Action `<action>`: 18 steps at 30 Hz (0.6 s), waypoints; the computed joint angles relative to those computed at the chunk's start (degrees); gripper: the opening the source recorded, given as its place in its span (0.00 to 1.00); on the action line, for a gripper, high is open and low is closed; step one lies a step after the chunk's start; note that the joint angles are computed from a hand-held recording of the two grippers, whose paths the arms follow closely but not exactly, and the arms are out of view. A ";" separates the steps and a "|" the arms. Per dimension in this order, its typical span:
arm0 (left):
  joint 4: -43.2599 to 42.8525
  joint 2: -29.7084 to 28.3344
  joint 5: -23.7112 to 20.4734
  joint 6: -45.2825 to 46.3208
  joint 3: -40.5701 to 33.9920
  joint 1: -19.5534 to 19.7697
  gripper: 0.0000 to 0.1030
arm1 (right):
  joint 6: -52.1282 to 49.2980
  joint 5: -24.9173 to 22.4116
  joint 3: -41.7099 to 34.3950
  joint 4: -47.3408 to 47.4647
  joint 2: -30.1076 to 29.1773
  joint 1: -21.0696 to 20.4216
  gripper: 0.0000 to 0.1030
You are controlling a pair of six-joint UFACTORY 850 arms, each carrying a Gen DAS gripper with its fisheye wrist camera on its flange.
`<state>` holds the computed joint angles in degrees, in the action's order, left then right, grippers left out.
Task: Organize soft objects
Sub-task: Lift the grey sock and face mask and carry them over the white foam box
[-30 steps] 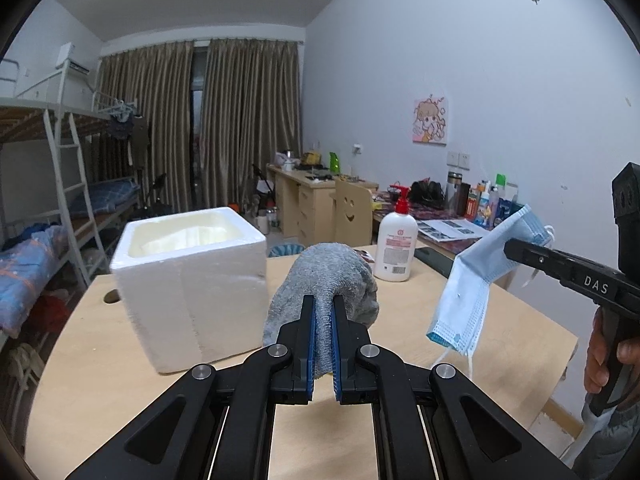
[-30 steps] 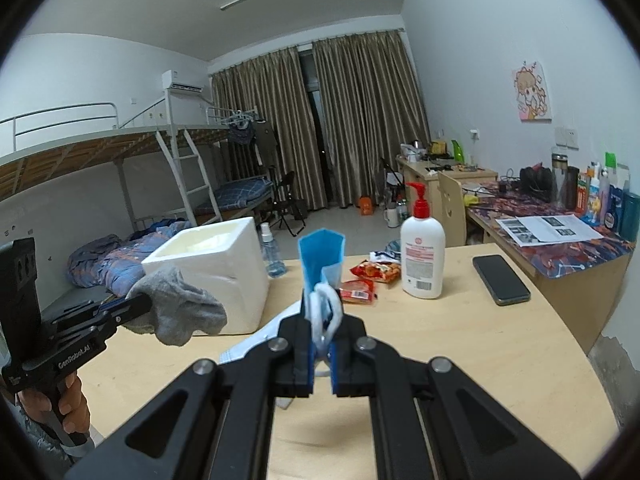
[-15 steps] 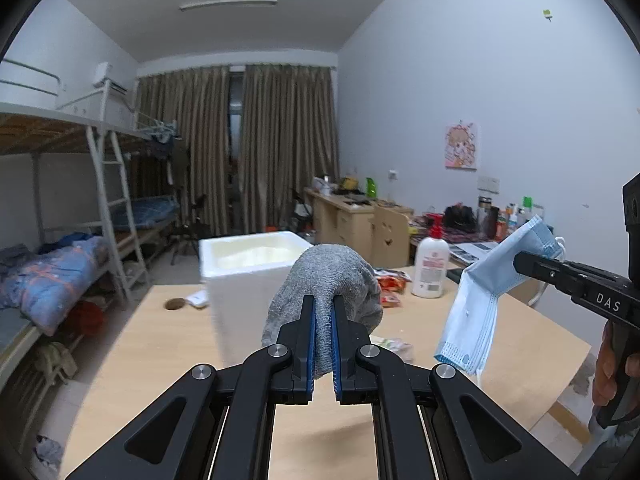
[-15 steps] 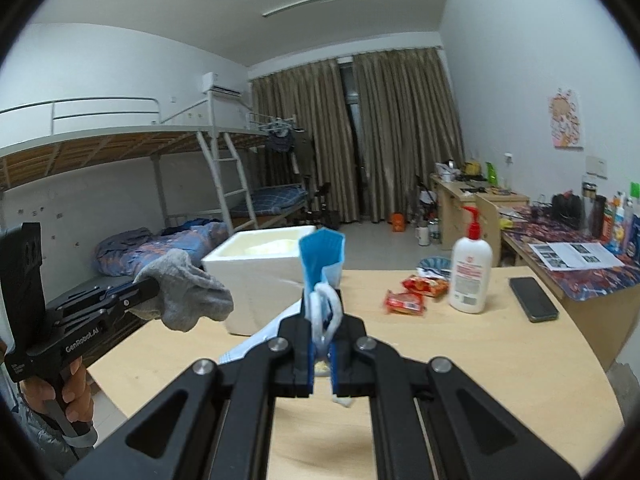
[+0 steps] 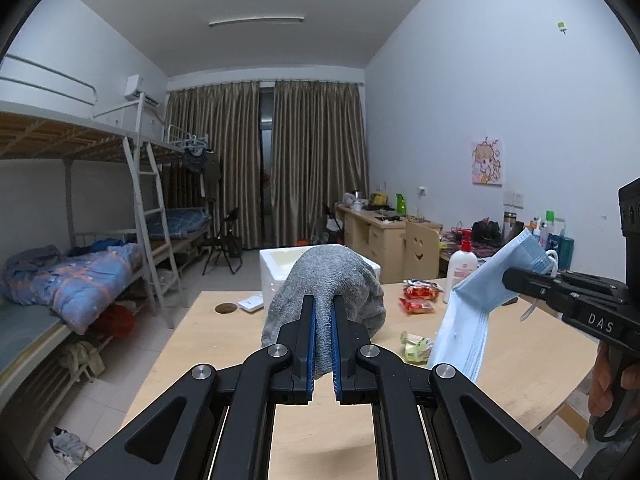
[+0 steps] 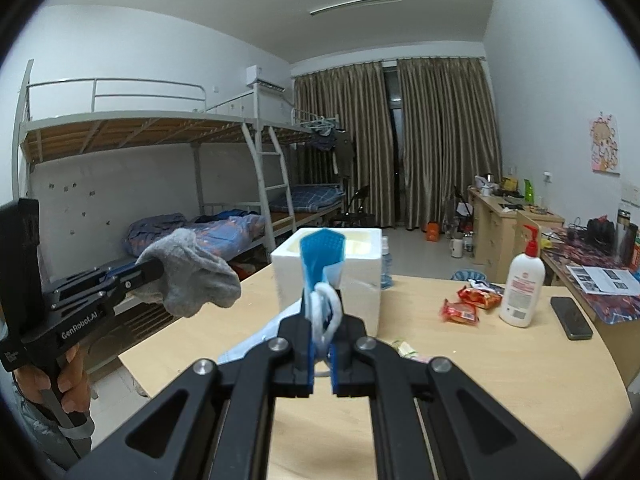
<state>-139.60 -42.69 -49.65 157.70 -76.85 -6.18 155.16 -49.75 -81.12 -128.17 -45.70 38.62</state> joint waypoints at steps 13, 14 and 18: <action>1.18 -1.56 1.57 -3.00 -3.86 0.40 0.07 | -3.71 3.90 -6.17 0.00 -2.17 -1.11 0.08; 1.60 -1.87 1.90 -3.54 -4.59 0.44 0.07 | -4.28 4.11 -6.60 0.24 -2.27 -1.19 0.08; 1.88 -3.30 3.62 -4.99 -7.49 0.15 0.07 | -5.92 5.37 -8.32 0.71 -2.74 -1.90 0.08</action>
<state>-137.72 -46.00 -46.02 152.71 -84.34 -6.03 149.24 -44.38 -89.43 -127.47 -48.44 36.72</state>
